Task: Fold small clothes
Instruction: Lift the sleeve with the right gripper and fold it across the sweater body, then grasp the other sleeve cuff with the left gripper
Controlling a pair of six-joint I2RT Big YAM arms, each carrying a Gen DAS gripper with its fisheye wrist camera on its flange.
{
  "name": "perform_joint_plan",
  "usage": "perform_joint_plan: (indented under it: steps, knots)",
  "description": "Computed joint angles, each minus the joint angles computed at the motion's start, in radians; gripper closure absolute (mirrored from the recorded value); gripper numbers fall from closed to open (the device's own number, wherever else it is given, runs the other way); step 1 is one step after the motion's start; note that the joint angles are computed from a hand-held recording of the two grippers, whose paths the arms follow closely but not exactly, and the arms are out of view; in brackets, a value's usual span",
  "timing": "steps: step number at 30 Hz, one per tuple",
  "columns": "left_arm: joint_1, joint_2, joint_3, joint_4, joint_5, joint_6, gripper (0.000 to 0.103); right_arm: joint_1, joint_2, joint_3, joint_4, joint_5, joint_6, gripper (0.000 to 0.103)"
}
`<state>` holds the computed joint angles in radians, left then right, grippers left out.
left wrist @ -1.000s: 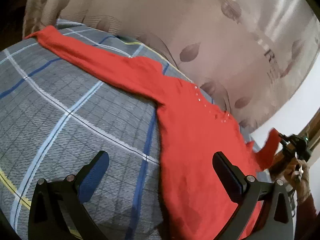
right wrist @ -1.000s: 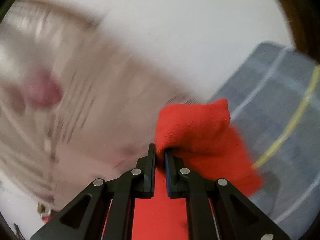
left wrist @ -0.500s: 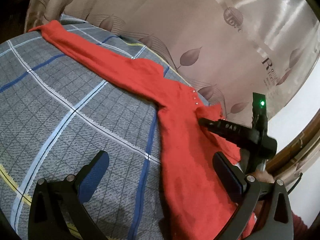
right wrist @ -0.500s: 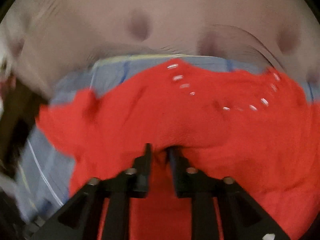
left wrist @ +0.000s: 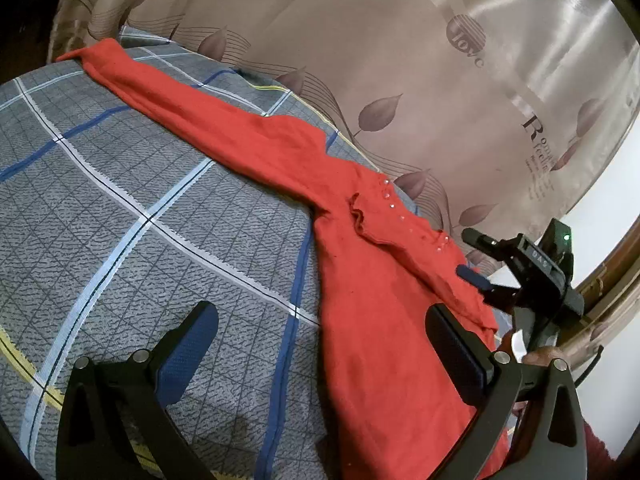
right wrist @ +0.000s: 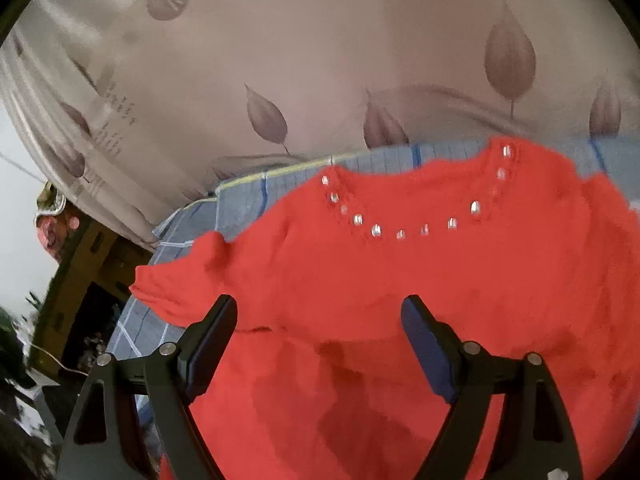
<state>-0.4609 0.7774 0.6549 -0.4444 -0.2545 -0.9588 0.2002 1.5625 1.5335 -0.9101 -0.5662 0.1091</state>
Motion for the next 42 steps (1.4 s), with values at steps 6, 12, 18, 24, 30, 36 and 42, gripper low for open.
perform_joint_plan:
  steps: [6,12,18,24,30,36,42]
  knots:
    - [0.011,-0.009,-0.009,0.022,0.03,0.007,0.0,0.064,0.054,-0.005,-0.047,-0.039,-0.007,0.021]
    - [0.205,-0.11,-0.013,-0.026,0.217,0.042,0.0,0.04,-0.076,-0.11,0.044,-0.119,-0.009,0.021]
    - [0.685,-0.069,0.036,-0.074,0.559,0.138,0.001,-0.04,-0.243,-0.267,0.015,-0.168,-0.101,0.019]
    - [0.998,0.114,0.093,-0.013,0.731,0.14,0.002,-0.058,-0.277,-0.342,-0.031,-0.147,-0.136,0.019]
    - [1.035,0.284,0.19,-0.022,0.697,0.211,0.013,-0.056,-0.27,-0.346,-0.024,-0.148,-0.129,0.019]
    - [1.014,0.368,0.237,-0.054,0.651,0.219,0.097,-0.075,-0.278,-0.37,-0.001,-0.176,-0.091,0.019]
    - [0.816,0.223,0.285,-0.007,0.529,0.249,0.097,-0.114,-0.282,-0.38,0.029,-0.225,-0.018,0.019]
